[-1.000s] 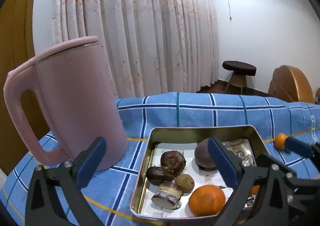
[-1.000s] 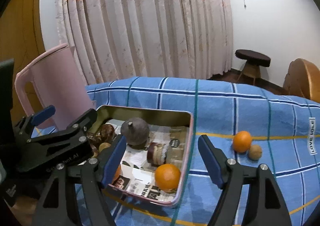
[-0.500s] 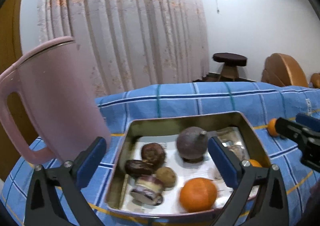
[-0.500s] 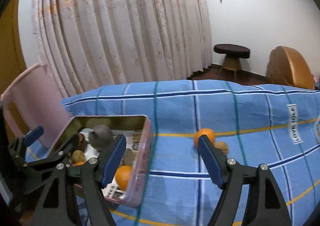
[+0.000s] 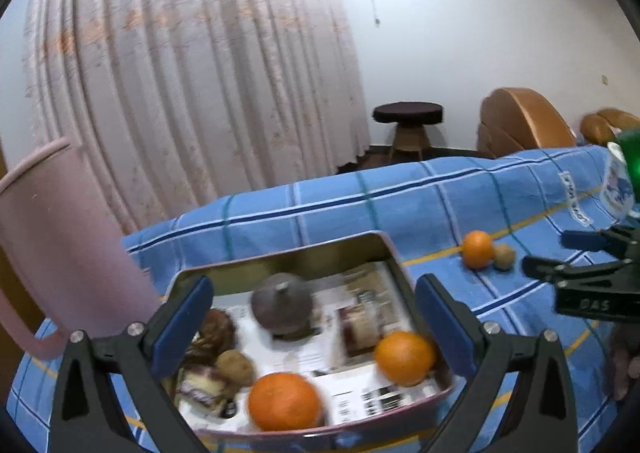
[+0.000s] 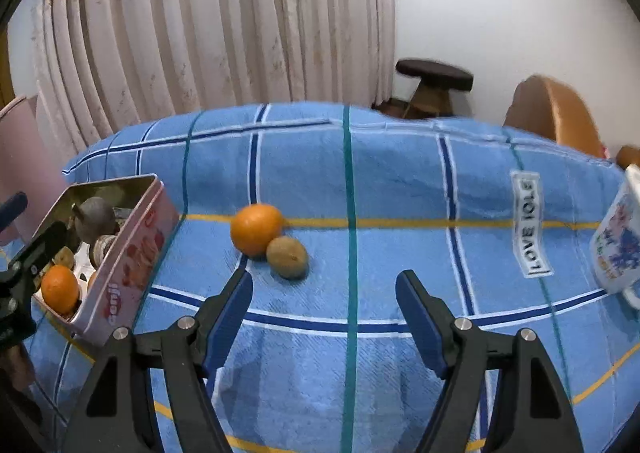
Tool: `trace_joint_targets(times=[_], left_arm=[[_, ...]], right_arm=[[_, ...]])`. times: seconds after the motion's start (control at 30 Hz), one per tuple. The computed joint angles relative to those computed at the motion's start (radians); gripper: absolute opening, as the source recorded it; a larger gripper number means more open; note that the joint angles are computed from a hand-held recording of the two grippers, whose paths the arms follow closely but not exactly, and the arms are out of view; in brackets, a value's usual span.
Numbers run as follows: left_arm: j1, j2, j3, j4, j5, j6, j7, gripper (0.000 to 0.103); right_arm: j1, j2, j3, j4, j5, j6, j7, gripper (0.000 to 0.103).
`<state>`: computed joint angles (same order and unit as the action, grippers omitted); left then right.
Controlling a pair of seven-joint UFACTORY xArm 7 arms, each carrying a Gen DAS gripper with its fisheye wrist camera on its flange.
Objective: Organize fruits
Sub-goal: 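Move both grippers back toward the last orange and kiwi, then grasp the small brown kiwi with the right gripper while the left grasps the orange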
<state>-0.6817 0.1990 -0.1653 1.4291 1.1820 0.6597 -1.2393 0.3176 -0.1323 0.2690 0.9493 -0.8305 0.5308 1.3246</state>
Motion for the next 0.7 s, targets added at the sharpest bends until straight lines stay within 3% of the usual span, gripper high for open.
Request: trace_joint_targets(times=[0.1, 0.27, 0.37, 0.4, 0.47, 0.6, 0.7], left_arm=[[-0.012, 0.055, -0.007, 0.079, -0.067, 0.031, 0.087, 0.103], [-0.054, 0.121, 0.021, 0.175, -0.152, 0.066, 0.180, 0.103], [-0.085, 0.153, 0.043, 0.221, -0.168, 0.096, 0.218, 0.103], [-0.097, 0.169, 0.050, 0.243, -0.170, 0.110, 0.233, 0.103], [-0.114, 0.188, 0.062, 0.272, -0.179, 0.129, 0.257, 0.102], [-0.140, 0.237, 0.082, 0.346, -0.213, 0.144, 0.295, 0.102], [-0.164, 0.282, 0.094, 0.416, -0.246, 0.152, 0.331, 0.102]], right_arm=[[-0.001, 0.017, -0.024, -0.002, 0.073, -0.056, -0.066, 0.076], [0.011, 0.076, -0.029, 0.059, 0.074, -0.031, -0.149, 0.074], [0.028, 0.115, -0.045, 0.097, 0.091, -0.016, -0.201, 0.060], [0.032, 0.127, -0.053, 0.108, 0.113, -0.014, -0.227, 0.051], [0.038, 0.148, -0.068, 0.122, 0.189, -0.014, -0.296, 0.047], [0.039, 0.127, -0.089, 0.090, 0.200, -0.045, -0.305, 0.029], [0.026, 0.080, -0.091, 0.041, 0.193, -0.060, -0.269, 0.029]])
